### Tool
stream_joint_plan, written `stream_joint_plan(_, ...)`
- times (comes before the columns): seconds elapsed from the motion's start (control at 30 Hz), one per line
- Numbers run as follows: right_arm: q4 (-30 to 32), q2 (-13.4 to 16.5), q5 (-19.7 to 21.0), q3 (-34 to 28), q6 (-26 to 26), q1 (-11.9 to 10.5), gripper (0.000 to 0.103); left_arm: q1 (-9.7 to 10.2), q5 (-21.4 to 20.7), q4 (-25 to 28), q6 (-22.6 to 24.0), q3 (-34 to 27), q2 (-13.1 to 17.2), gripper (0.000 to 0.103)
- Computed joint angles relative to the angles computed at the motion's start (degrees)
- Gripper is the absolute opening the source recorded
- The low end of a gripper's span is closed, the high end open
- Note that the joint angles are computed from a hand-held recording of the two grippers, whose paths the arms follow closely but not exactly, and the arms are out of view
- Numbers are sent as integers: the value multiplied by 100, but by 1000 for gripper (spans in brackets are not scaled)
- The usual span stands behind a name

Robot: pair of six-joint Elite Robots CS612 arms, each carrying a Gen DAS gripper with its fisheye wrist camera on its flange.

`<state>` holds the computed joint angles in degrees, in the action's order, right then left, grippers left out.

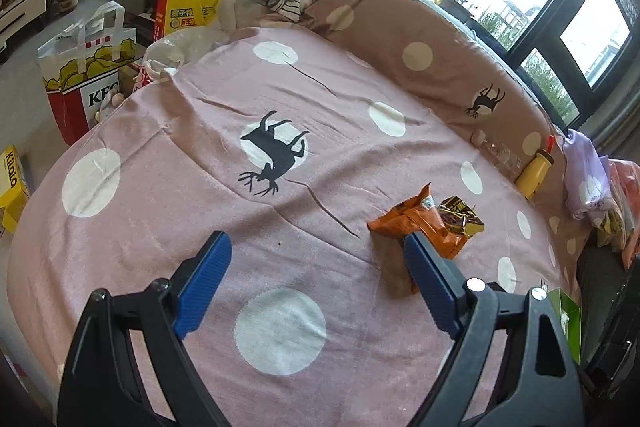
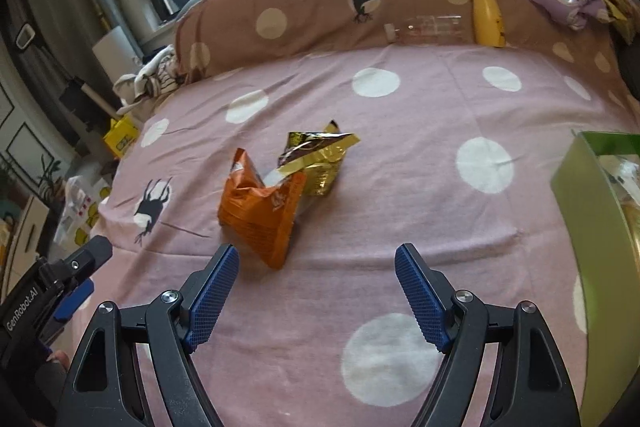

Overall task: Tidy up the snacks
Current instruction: 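Move the right gripper back to the orange snack bag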

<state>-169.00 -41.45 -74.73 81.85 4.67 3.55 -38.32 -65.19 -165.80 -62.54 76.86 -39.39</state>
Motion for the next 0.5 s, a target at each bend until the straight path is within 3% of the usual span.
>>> stream_joint_plan(0.1, 516, 184, 270, -392, 61, 27, 88, 31, -68, -10, -107, 43, -21, 89)
stream_joint_plan(0.17, 815, 303, 204, -655, 31, 72, 88, 46, -111, 8, -139, 43, -26, 89)
stream_joint_plan(0.3, 904, 510, -10, -1027, 40, 166, 88, 73, -149, -9, -227, 76, -43, 89)
stream_joint_plan(0.5, 1107, 793, 181, -1420, 377, 203, 88, 109, -296, 9, -284, 55, -31, 89)
